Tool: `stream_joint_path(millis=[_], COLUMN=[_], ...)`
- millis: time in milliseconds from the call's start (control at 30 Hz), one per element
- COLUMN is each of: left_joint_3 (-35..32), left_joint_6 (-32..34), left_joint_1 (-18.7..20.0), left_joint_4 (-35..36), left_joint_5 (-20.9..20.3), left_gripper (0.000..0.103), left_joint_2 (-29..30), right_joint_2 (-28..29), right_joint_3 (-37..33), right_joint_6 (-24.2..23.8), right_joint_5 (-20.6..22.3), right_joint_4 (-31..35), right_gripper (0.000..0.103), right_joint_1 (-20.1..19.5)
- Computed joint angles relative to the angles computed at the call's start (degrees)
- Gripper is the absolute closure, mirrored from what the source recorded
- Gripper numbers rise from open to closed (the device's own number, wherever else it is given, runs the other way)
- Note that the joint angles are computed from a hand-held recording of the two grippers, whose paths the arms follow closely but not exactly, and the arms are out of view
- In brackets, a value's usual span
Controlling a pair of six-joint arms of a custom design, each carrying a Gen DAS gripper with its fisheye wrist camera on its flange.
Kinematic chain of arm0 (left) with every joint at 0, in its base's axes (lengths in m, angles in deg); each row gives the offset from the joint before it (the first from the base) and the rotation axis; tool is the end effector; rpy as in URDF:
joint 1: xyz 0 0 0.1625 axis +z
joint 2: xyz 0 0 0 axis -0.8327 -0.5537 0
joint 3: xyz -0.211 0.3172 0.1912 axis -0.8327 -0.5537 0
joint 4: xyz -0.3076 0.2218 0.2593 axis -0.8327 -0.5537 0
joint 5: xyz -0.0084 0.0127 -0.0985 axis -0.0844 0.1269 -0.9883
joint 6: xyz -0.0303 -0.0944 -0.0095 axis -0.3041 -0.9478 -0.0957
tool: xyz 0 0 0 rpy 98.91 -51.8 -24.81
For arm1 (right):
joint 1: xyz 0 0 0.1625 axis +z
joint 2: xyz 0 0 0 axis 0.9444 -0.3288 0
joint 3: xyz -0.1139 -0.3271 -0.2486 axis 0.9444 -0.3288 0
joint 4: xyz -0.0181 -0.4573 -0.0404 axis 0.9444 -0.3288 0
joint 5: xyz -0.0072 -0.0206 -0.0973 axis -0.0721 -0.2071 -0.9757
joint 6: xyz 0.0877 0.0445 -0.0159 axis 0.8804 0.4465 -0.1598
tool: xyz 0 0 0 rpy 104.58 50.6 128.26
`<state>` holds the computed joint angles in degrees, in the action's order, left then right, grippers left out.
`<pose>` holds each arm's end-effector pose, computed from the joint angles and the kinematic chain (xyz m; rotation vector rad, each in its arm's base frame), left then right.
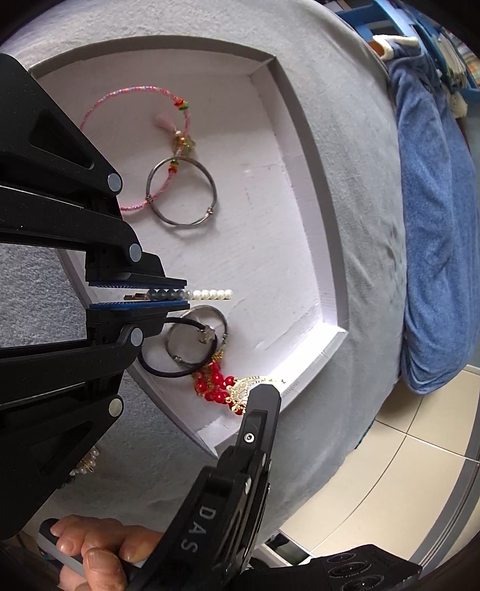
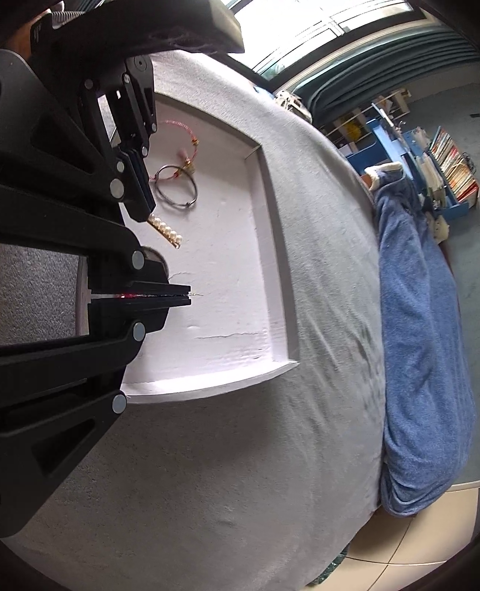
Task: Organize jewelry
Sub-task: 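Drop the pearl bracelet in the tray with the left tool while the right tool drops the earring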
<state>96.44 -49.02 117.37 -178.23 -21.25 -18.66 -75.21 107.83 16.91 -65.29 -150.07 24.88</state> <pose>-0.2041 -0.7454 0.1247 0.7654 2.5190 -0.5551 0.1757 -0.7980 0.1575 0.5138 -2.4822 0.8224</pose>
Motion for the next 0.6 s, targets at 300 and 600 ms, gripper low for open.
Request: stream_joint_path(millis=[300,600], left_joint_3=[0.1,1.9], left_joint_6=[0.0,0.5], left_joint_1=[-0.2,-0.9], left_joint_4=[0.9,-3.2], left_joint_5=[0.3,0.4], left_gripper=[0.085,0.045], left_joint_2=[0.0,-1.4], right_joint_2=[0.3,-1.1], right_joint_3=[0.2,0.7], right_joint_6=[-0.6,1.6], right_joint_5=[-0.5,2.0], right_joint_4=[0.1,0.8], right_gripper=[0.102,0.101], right_joint_1=[0.1,-0.4])
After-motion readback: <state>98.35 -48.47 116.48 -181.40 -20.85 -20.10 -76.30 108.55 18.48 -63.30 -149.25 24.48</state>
